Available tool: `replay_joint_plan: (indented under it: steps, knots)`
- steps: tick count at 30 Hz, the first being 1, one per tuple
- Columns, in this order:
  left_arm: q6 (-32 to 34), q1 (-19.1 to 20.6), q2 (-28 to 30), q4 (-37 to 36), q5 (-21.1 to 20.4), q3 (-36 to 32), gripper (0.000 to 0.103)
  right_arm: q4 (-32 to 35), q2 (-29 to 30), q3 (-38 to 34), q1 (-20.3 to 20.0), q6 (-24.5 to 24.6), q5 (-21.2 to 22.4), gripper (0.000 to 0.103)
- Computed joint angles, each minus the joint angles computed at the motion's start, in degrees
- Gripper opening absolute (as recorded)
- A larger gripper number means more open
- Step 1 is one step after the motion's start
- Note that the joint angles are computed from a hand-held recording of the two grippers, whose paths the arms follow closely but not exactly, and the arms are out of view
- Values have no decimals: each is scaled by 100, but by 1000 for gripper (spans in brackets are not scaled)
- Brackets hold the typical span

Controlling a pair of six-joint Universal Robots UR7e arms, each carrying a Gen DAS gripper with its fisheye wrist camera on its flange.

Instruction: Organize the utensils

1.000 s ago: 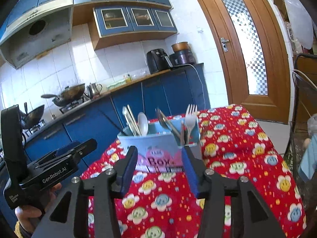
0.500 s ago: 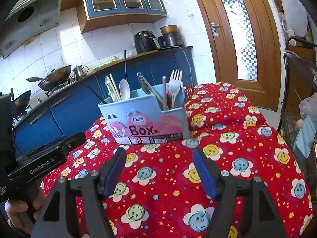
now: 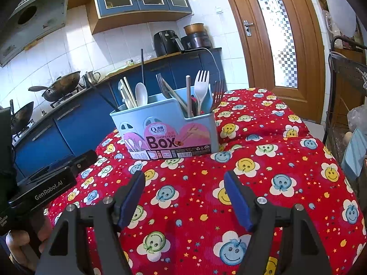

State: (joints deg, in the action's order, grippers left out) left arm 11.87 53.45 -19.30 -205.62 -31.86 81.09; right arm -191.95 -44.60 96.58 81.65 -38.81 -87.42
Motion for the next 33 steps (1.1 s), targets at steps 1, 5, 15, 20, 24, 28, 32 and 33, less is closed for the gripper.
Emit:
replay_joint_plan:
  steps: [1, 5, 15, 20, 24, 28, 32, 33]
  knots:
    - [5, 0, 4, -10, 0, -3, 64, 8, -1, 2, -2, 5, 4, 74]
    - [17, 1, 7, -35, -1, -1, 64, 13, 5, 1, -5, 14, 2, 74]
    - [-26, 0, -8, 16, -9, 25, 64, 1, 4, 10, 2, 13, -5, 74]
    - [-1, -3, 9, -16, 7, 8, 64, 8, -4, 14, 3, 14, 0, 74]
    - [3, -5, 9, -30, 8, 13, 64, 6, 0, 18, 3, 21, 3, 74]
    - [36, -7, 17, -51, 18, 5, 64, 2, 0, 20, 7, 20, -5, 74]
    - [1, -9, 8, -24, 13, 15, 64, 5, -8, 21, 8, 27, -8, 74]
    - [-8, -13, 2, -14, 14, 22, 64, -4, -7, 28, 9, 31, -5, 74]
